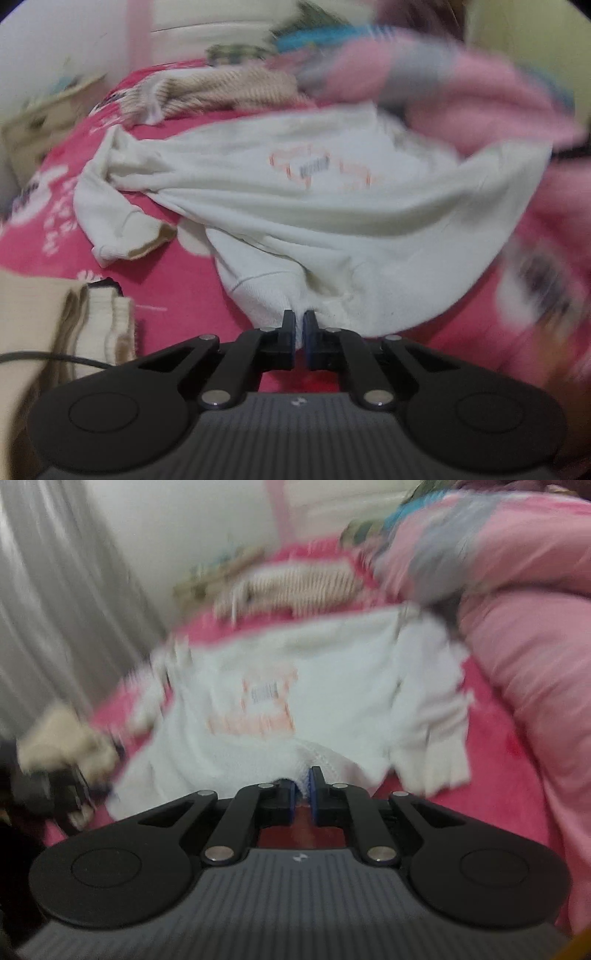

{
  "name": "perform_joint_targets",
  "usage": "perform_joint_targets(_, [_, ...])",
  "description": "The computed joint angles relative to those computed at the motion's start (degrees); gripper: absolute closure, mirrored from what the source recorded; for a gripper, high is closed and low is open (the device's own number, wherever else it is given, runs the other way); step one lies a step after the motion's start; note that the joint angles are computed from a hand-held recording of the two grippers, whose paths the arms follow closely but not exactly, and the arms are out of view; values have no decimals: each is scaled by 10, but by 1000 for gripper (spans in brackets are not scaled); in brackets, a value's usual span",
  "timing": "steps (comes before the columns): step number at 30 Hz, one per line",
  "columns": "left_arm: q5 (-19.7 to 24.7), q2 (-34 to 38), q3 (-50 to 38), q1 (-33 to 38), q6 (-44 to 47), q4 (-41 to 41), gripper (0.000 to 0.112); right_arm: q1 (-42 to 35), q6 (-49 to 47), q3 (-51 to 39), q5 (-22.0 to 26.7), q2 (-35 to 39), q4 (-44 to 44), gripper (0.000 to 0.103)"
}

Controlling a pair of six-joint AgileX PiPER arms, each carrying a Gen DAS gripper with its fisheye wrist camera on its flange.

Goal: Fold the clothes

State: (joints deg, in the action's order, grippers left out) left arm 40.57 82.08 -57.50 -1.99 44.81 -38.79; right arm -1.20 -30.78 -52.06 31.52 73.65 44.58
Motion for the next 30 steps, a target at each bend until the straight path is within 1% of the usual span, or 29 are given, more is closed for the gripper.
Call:
perform_joint_targets(3, [108,2,-53,86,2,-94,108,-37,0,-49,46,-9,45,98])
perform_joint_targets(5, [171,11,-90,134,-9,-139,108,-59,-6,-80,78,-13,81,98])
perform_joint_targets(6, [196,16,-107,153,-17,-160,108,-69,-10,-92,91,-15,99,98])
perform_joint_targets(8, [220,37,-147,173,-38,-190,108,-81,-19,-123,107,-1,129,98])
perform_joint_targets(11, [204,113,-243,161,-105,-211,108,-85,9,-202,118,65,128,98])
perform_joint_targets(13, [170,170,-318,136,-160,-194,108,-81,80,-292,130,148,80,98])
perform_joint_targets(14, [161,212,-375,117,-212,-157,108,-81,122,-338,147,192,58,98])
perform_joint_targets(16, [131,303,-489,76,-326,-69,108,-71,228,-446,177,300,-24,98])
perform_joint_targets(17, [122,349,-547,56,-383,-18,108,-68,262,-498,193,353,-54,98])
perform_joint_targets(18, [124,394,-604,38,-433,31,108,-65,299,-546,205,403,-82,97])
perform_joint_targets(19, [139,439,-661,27,-470,66,108,-61,328,-574,204,441,-104,96])
perform_joint_targets(20, [160,483,-719,18,-502,96,107,-58,349,-593,198,474,-124,96])
perform_joint_targets(21, [183,525,-776,11,-526,116,107,-54,373,-618,195,509,-146,94])
perform_joint_targets(22, [201,559,-821,7,-540,129,105,-51,390,-636,192,533,-167,93])
perform_joint_targets(23, [212,577,-843,3,-552,141,100,-47,399,-644,188,548,-188,93])
perform_joint_targets(24, [215,582,-842,3,-557,142,97,-43,409,-653,185,562,-210,90])
perform_joint_targets(25, [203,575,-818,6,-550,128,92,-41,405,-640,169,559,-219,85])
perform_joint_targets(26, [200,568,-803,9,-544,116,90,-39,389,-607,140,540,-216,85])
perform_joint_targets(27, [191,555,-779,12,-532,108,89,-35,364,-557,90,509,-214,85])
perform_joint_targets(29, [163,517,-715,10,-496,108,85,-17,312,-460,-25,439,-232,85])
perform_joint_targets(30, [152,501,-691,9,-483,113,84,-5,265,-420,-78,410,-233,84])
